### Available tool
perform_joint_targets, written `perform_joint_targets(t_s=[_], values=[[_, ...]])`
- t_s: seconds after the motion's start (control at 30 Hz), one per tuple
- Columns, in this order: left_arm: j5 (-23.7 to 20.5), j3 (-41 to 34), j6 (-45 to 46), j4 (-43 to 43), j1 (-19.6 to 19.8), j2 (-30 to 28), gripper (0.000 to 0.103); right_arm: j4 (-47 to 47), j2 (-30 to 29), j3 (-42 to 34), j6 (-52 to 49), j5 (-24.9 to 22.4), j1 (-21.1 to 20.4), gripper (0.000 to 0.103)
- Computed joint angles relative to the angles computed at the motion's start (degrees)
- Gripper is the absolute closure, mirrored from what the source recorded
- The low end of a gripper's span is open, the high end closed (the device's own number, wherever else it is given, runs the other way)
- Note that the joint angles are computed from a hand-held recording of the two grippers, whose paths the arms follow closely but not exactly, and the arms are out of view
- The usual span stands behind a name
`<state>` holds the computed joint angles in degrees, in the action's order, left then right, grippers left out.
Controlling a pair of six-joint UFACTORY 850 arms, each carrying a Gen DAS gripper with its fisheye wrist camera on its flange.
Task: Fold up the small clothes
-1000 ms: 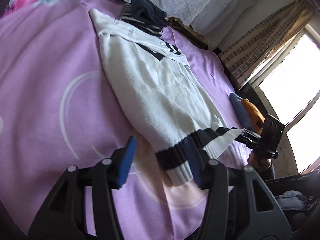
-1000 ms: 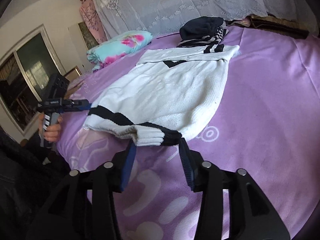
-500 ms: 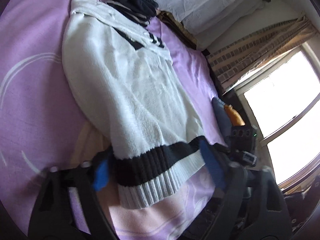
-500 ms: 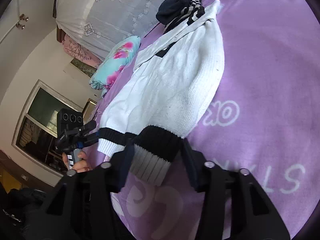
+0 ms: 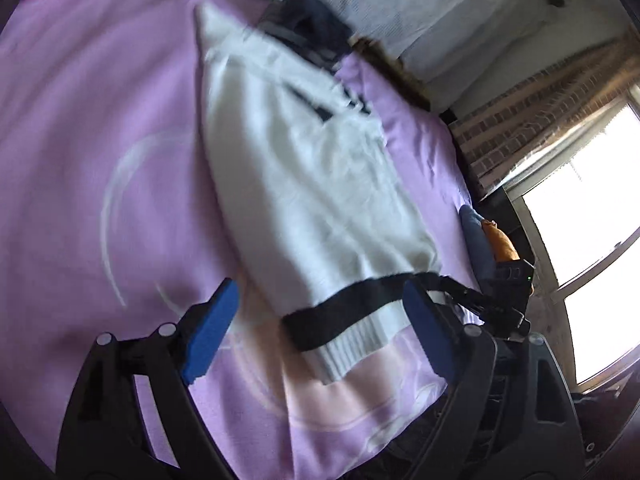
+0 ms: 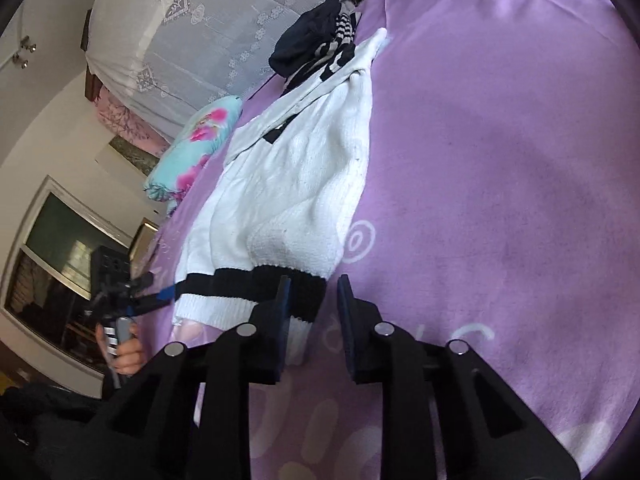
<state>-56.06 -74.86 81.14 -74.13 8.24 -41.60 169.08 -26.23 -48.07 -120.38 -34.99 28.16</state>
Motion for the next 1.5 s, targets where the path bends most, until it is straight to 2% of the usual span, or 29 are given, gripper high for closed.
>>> perform_joint_targets(t_s=[0.03, 0.07, 0.1, 0.13, 0.3, 0.33, 0.37, 0.4, 0.43, 0.47, 0.5, 0.53, 0.6, 0.7, 0.73, 0.77, 0.87, 0.93, 1.07, 1.13, 1.2, 1.27, 1.3, 1.33, 1.4, 1.47, 1.5], values=[[-0.8, -0.4, -0.5, 0.3, 0.0, -1.2, 0.019, 0.6, 0.1, -0.1, -0.9, 0.0, 0.2, 0.057], [0.5, 0.4, 1.5, -0.8, -0.5, -0.9, 0.019, 0.4, 0.0, -0.5, -1.1, 0.3, 0.3, 0.053], [1.3, 1.5, 4.5, -2.3, -0.8, -0.3, 0.018, -0.7, -0.2, -0.9, -0.3, 0.4, 0.3, 0.053], [0.1, 1.6, 7.3, -2.9, -1.2, -0.5, 0.018, -2.3, -0.9, -1.7, 1.3, 0.3, 0.2, 0.053], [-3.4, 0.9, 8.5, -7.7, -2.1, -2.6, 0.018, -2.9, -2.8, -4.3, 1.4, 0.9, 0.8, 0.053], [-3.8, 1.1, 8.3, -8.1, -2.1, -2.5, 0.019, -2.3, -2.9, -4.6, 0.6, 1.2, 0.9, 0.056], [-4.0, 1.3, 8.1, -8.4, -1.9, -2.3, 0.027, -2.4, -3.1, -5.0, 0.4, 1.5, 1.0, 0.065], [-4.2, 1.2, 7.2, -8.6, -1.5, -2.3, 0.050, -3.1, -3.2, -5.3, 0.9, 1.6, 1.0, 0.071], [-4.7, 0.7, 5.8, -8.3, -1.0, -2.6, 0.060, -2.9, -3.3, -5.3, 0.5, 1.3, 1.2, 0.076], [-5.7, -0.3, 3.6, -7.3, -0.3, -3.2, 0.076, -1.5, -3.1, -5.3, -1.2, 1.4, 1.5, 0.078], [-6.9, -1.1, 1.8, -6.5, 0.4, -3.7, 0.082, 0.2, -2.8, -5.2, -3.3, 1.9, 1.9, 0.079], [-7.9, -1.6, 0.2, -5.8, 1.3, -3.8, 0.082, 1.4, -2.6, -5.1, -4.8, 2.1, 2.0, 0.079], [-7.1, -1.0, -0.3, -4.7, 2.1, -2.6, 0.084, 2.3, -2.3, -4.7, -5.6, 2.2, 1.9, 0.080], [-4.5, 0.2, -1.0, -2.0, 2.2, -1.2, 0.083, 3.8, -2.1, -4.2, -6.1, 2.7, 1.5, 0.081], [-4.0, 0.3, -1.6, -0.9, 1.8, -1.4, 0.080, 3.9, -2.1, -4.0, -5.9, 2.9, 1.4, 0.081], [-3.2, 0.5, -2.1, 0.0, 1.4, -1.6, 0.073, 4.4, -2.0, -4.0, -6.3, 3.5, 1.3, 0.082], [-0.2, 1.8, 1.1, -1.7, 0.2, -1.6, 0.072, 5.9, -1.9, -3.6, -7.3, 4.5, 0.9, 0.082], [-0.8, 2.4, 2.1, -2.1, -0.4, -1.2, 0.065, 5.5, -1.9, -3.1, -6.2, 4.0, 0.4, 0.082], [0.5, 5.2, 6.7, -5.1, -2.4, 1.0, 0.027, 5.4, -2.0, -3.3, -6.8, 4.4, 0.6, 0.082], [3.9, 6.6, 10.5, -8.0, -4.0, 2.3, 0.027, 4.4, -2.0, -3.1, -5.7, 4.1, 0.5, 0.082], [6.5, 7.5, 13.6, -11.0, -4.7, 2.8, 0.036, 4.0, -1.9, -3.1, -5.1, 3.8, 0.5, 0.082], [6.9, 7.2, 13.2, -11.6, -3.9, 2.6, 0.079, 3.7, -1.4, -3.0, -5.4, 3.3, 1.0, 0.082], [4.3, 5.8, 11.1, -10.0, -3.0, 1.7, 0.085, 2.5, -1.0, -3.2, -5.2, 2.9, 1.4, 0.082], [2.9, 5.1, 9.5, -9.3, -2.1, 1.4, 0.086, 1.7, -0.5, -3.7, -6.4, 3.2, 2.2, 0.082], [3.9, 6.0, 10.3, -10.6, -0.9, 3.7, 0.087, 2.2, 0.3, -5.3, -11.3, 7.4, 3.9, 0.082], [4.2, 7.1, 12.9, -11.3, 0.2, 6.4, 0.086, 0.3, -0.4, -7.9, -13.2, 15.5, 4.8, 0.081], [4.6, 6.9, 11.9, -8.6, 0.4, 7.2, 0.084, 1.4, -0.8, -8.6, -15.2, 19.1, 4.9, 0.080]])
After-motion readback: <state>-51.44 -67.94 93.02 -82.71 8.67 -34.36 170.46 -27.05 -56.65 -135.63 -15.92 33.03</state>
